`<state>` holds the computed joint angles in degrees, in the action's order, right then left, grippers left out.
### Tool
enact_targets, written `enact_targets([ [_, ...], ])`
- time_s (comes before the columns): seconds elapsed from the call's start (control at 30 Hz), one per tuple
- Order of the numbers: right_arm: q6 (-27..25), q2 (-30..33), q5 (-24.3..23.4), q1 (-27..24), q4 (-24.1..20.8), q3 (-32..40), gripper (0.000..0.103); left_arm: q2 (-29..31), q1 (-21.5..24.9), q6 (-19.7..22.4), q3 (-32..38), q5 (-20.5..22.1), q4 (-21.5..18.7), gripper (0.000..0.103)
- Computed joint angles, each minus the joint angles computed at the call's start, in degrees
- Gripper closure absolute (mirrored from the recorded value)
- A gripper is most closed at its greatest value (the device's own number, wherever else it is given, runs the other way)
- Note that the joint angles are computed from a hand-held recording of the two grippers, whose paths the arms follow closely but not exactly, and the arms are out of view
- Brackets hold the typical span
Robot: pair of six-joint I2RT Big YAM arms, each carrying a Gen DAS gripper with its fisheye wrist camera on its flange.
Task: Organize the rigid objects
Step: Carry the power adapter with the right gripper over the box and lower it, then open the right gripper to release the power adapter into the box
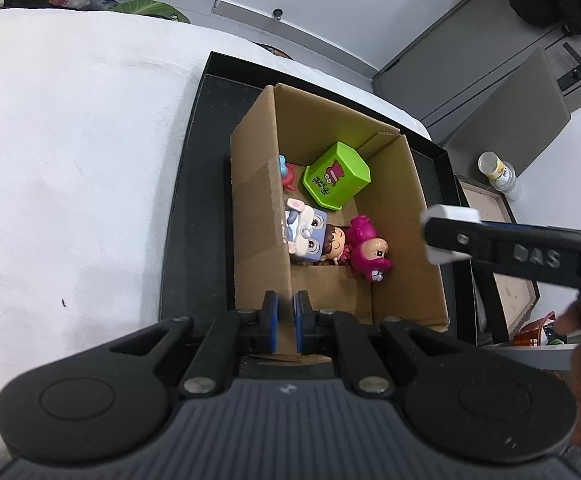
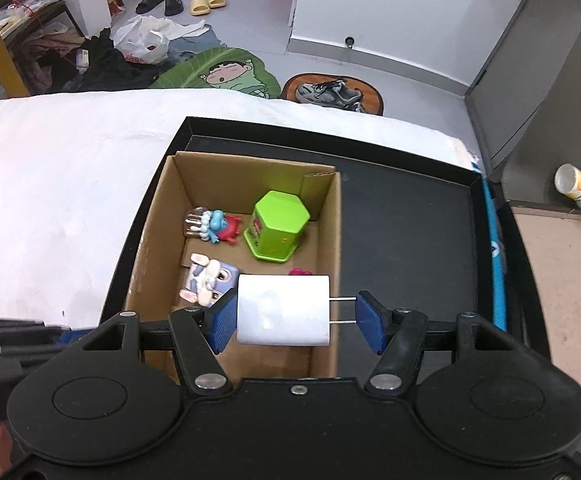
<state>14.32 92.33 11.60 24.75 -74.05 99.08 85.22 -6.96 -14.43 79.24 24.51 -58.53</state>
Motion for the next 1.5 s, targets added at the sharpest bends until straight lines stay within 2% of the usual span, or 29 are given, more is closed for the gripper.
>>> enact_targets([
  [0.23, 3.83, 3.05, -3.07, -0.15, 1.54, 1.01, 0.042, -0.04, 0.21, 0.24, -0.05, 0.13, -0.1, 0.096],
  [0.57, 6.39, 4.17, -8.12, -0.24, 0.74, -1.07, 0.042, 0.13, -0.11, 0.32, 0.32, -0.27, -0.51, 0.096],
  [0.87, 6.41, 4.29, -9.08, -0.09, -0.83, -2.85, 0.042, 0.24, -0.5, 0.54, 0.51, -1.02, -0.66, 0.095],
  [1.03, 6.24, 2.43, -9.36, -0.42, 1.54, -4.73, 0.04, 0.22, -0.87, 0.58, 0.69, -1.76, -0.88, 0.095],
  [1.5, 4.23, -4.41, -8.76, -2.59, 2.88, -7.4, 0.04, 0.81, -1.77, 0.88, 2.1, -5.07, -1.82, 0.096],
])
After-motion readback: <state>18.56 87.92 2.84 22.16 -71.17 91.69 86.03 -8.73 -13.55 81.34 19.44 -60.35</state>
